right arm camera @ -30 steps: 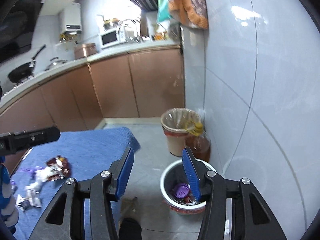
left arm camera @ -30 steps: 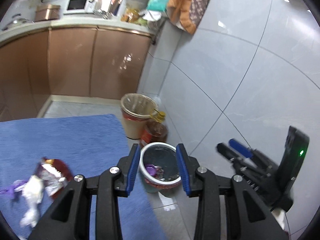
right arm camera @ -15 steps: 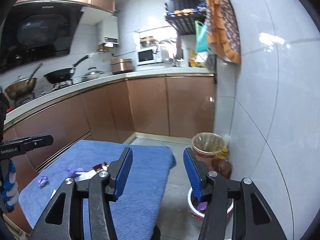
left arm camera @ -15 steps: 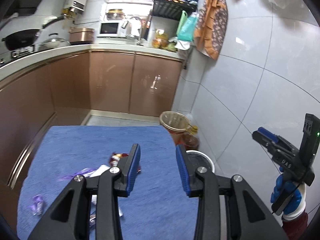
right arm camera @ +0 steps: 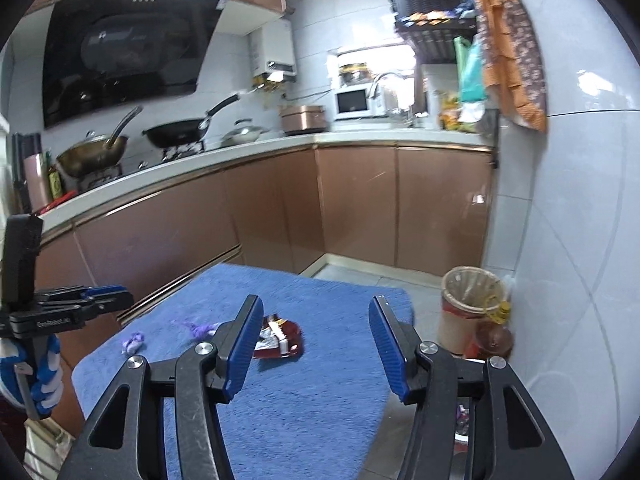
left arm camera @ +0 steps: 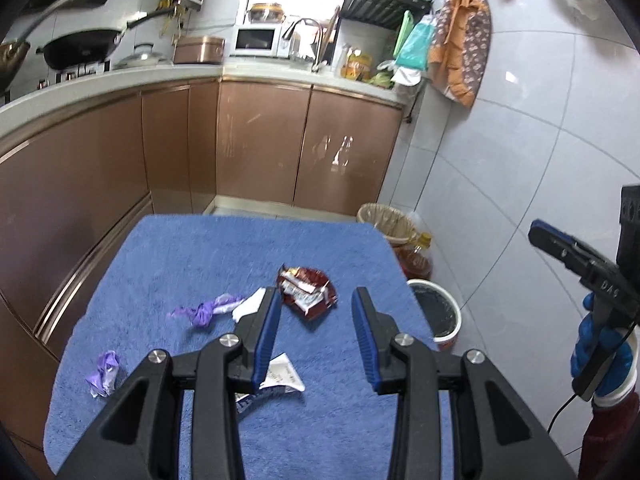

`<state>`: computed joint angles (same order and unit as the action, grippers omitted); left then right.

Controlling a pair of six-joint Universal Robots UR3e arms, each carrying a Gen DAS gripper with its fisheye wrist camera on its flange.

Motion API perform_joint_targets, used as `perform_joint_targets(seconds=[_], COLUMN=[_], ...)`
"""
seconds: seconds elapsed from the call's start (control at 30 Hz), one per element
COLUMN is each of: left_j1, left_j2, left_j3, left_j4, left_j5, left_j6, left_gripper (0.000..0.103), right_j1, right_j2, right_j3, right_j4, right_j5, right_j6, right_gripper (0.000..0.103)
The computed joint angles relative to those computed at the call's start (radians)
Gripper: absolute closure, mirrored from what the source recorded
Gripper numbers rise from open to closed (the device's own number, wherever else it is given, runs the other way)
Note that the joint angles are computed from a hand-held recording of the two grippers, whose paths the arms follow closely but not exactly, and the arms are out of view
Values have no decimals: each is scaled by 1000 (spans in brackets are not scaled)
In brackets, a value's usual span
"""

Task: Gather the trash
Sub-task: 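Move both grippers back over the towel-covered table, then grasp the clear plastic bag with the left gripper while the right gripper grasps the red snack bag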

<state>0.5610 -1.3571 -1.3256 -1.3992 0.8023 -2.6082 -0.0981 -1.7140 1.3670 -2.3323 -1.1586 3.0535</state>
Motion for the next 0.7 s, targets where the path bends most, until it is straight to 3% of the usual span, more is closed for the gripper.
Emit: perform_joint_targets(seconds=[0.23,0.47,0.7], left_j1=[-76,-160,-224], left_j2=[-181,-422,-617], left_j3=[-13,145,287], left_j4=[81,32,6], left_j5=[98,181,264], left_j6=[-2,10,-20], left_gripper=[68,68,68], right_j1=[90,144,174], right_j2=[220,460,725], right_j3=[-128,-313,-609], right_j4=[-5,48,184], right_j5=[-8,-28,-25], right_j6=[-3,15,26], right_gripper=[51,51,51])
